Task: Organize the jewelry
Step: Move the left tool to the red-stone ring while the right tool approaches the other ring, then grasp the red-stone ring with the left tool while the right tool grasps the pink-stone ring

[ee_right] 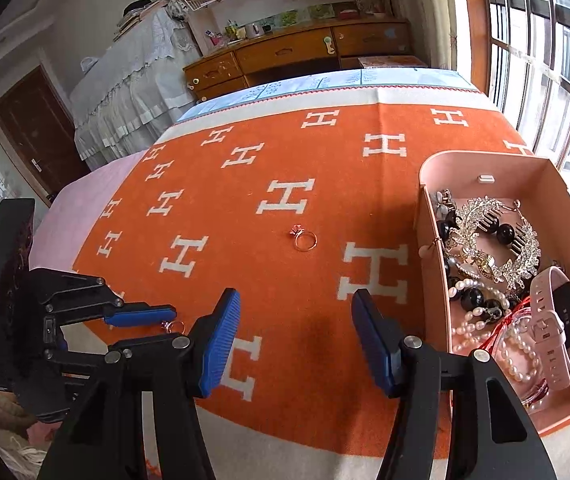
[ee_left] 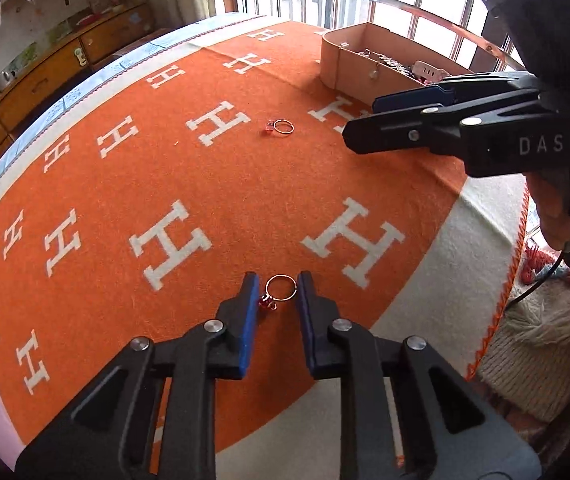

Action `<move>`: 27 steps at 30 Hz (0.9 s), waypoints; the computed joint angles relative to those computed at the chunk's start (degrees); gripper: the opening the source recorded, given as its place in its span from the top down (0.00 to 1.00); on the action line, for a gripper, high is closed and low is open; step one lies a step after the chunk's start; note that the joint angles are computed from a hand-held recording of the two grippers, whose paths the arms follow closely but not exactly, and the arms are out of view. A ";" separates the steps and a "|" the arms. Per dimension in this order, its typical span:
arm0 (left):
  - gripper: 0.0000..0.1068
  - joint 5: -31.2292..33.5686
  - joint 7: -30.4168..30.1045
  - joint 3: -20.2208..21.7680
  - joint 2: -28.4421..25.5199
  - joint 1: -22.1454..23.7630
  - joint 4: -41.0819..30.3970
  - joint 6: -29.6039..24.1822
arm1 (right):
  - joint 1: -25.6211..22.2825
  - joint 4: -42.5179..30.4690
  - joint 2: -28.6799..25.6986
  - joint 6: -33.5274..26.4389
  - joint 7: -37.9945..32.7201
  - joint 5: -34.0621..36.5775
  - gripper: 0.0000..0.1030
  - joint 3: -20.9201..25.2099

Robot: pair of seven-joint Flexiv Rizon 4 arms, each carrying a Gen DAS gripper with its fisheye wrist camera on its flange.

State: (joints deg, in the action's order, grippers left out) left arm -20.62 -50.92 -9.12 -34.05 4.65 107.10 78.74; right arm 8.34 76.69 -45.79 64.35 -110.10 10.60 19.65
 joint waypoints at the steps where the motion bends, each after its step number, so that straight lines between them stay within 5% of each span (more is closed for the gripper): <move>1: 0.84 -0.36 0.39 -0.66 -0.02 0.55 0.16 0.13 | 0.33 -0.17 -0.13 -0.05 0.19 -0.32 0.43 -0.35; 16: 0.84 -4.96 -3.49 -4.04 1.29 4.34 3.14 4.71 | 4.86 -6.16 -3.76 -0.32 -2.49 -5.89 0.43 -1.63; 21: 0.84 -6.80 -4.22 -5.73 2.24 6.54 4.58 5.49 | 7.25 -12.37 -7.63 -6.64 -1.67 -8.69 0.62 -3.82; 27: 0.84 -8.70 -4.09 -8.15 3.11 9.18 6.51 6.67 | 8.45 -16.88 -10.34 -9.94 -0.26 -9.88 0.64 -6.05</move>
